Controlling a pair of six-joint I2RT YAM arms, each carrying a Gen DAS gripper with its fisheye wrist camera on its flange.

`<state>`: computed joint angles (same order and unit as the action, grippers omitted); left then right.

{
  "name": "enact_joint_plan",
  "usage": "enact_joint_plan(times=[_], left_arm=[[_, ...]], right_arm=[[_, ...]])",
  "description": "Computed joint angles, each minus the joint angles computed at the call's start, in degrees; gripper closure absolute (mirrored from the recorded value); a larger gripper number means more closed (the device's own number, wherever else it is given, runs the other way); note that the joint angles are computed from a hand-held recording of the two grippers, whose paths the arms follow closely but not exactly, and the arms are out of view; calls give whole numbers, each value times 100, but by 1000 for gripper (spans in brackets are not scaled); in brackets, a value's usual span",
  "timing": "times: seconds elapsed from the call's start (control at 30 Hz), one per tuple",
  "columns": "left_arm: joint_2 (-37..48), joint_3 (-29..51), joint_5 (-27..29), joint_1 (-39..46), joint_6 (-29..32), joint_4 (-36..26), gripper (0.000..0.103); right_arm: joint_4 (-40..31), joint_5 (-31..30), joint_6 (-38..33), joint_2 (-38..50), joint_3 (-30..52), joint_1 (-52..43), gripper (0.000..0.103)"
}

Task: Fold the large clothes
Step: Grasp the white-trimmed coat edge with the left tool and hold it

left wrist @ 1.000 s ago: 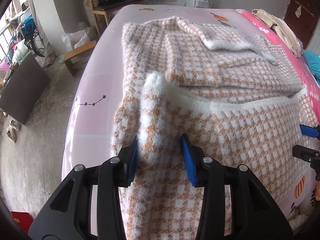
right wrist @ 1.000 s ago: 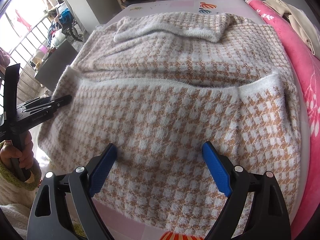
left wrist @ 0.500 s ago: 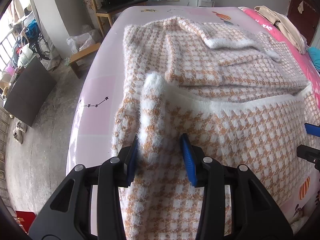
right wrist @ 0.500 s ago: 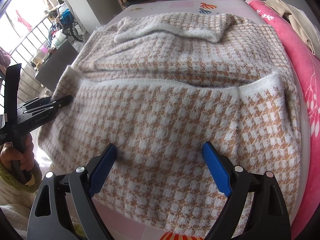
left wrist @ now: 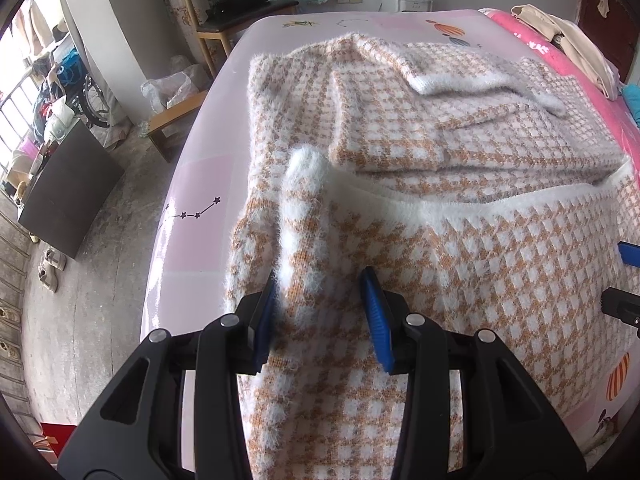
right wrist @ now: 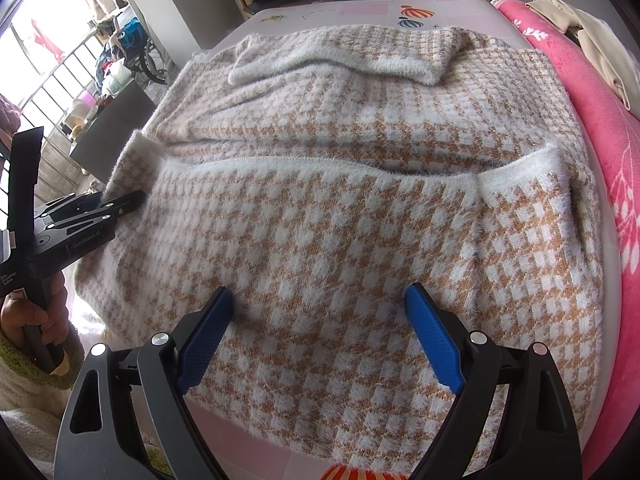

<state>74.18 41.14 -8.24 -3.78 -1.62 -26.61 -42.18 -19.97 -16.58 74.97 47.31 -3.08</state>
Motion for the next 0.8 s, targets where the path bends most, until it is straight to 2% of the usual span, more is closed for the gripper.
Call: enact_joint_plan(times=[0.8], left_arm=[[-8,5,-108,-86,-51,-19,63]], right_arm=[[-11,-19,2,-10,-1,-3,17]])
